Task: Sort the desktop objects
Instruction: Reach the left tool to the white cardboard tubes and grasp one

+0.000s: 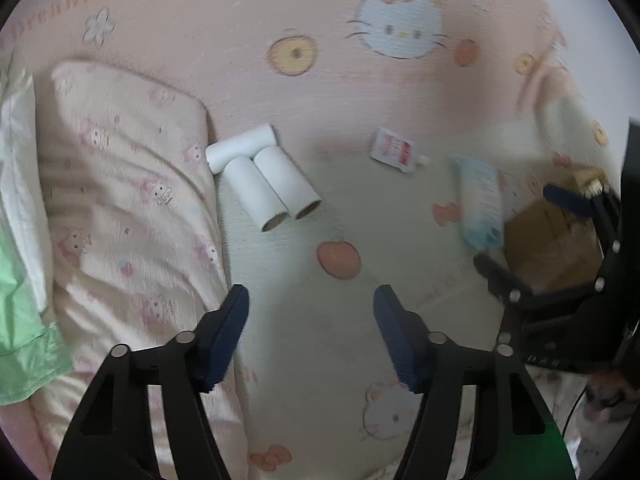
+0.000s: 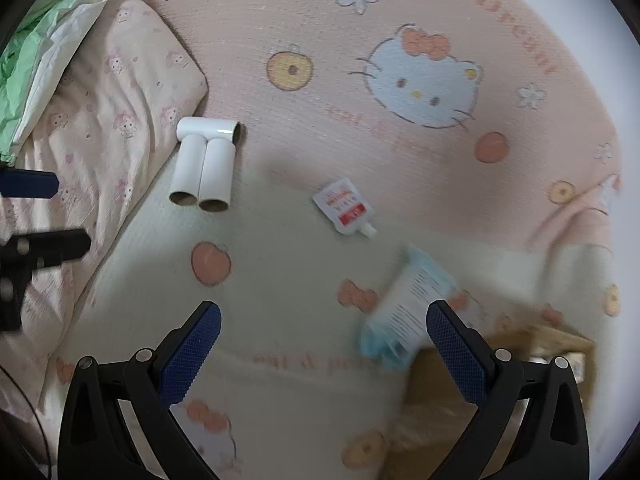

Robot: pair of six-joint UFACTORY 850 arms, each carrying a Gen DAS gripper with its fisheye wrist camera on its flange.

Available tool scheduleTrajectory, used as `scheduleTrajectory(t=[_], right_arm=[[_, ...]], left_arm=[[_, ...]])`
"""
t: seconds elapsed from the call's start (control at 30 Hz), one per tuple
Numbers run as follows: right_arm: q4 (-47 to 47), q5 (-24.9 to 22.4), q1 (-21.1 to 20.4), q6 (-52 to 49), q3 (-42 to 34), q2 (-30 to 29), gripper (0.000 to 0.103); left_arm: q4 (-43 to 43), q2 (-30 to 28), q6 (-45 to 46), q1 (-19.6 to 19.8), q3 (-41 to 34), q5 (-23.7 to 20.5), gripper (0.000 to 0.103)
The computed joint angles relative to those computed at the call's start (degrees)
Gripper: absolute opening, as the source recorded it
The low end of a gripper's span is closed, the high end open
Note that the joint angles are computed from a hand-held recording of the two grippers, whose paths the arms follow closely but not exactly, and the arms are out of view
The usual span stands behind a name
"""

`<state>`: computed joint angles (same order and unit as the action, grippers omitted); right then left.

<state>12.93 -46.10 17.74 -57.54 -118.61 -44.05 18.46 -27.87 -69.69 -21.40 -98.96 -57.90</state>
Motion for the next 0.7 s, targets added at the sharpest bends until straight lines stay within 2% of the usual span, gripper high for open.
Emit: scheduleTrajectory(t=[0.1, 0.2, 0.3, 0.4, 0.43, 0.47, 0.5, 0.53, 0.6, 0.7], right_arm=[[7.53, 3.14, -0.13, -7.43, 2.53, -0.41, 0.102], [14.09, 3.59, -0.15, -13.19, 3.74, -1.26, 0.102], [22.17, 1.96, -0.41, -18.78, 3.41, -3.0, 0.102], [23.21, 3.15, 0.62, -16.94, 2.03, -5.19, 0.102], [23.21, 3.49, 0.96, -16.55, 1.59, -5.74, 0.102], [23.44, 3.61, 1.2, -16.34, 0.81, -6.52, 0.102], [23.97, 3.61, 1.46, -16.33, -0.11, -7.38, 0.102], [24.36, 3.1, 1.57, -16.16, -1.17, -8.26, 0.102], [25.12, 0.1, 1.67, -14.67, -4.85, -10.96, 0.102], [28.11, -5.23, 1.35, -12.14, -10.28, -15.38, 0.102]], left_arm=[[0.1, 0.1, -3.01, 1.83, 2.69, 2.92, 0.051], [-2.12, -0.19, -4.86, 4.04, 4.83, 6.7, 0.041], [-4.17, 0.67, -6.45, 6.03, 8.26, 14.61, 0.04], [-6.8, 0.33, -7.85, 8.11, 9.55, 20.53, 0.04], [-6.58, 0.17, -8.51, 8.63, 9.79, 22.09, 0.041], [-7.08, -0.21, -8.74, 9.07, 9.57, 22.64, 0.049], [-8.67, -0.91, -8.07, 9.65, 8.93, 22.76, 0.067], [-10.5, -1.33, -6.77, 10.31, 8.84, 24.08, 0.073], [-14.53, -2.13, -3.22, 11.58, 8.88, 27.61, 0.078], [-18.46, -5.37, -0.61, 12.98, 5.31, 24.44, 0.078]])
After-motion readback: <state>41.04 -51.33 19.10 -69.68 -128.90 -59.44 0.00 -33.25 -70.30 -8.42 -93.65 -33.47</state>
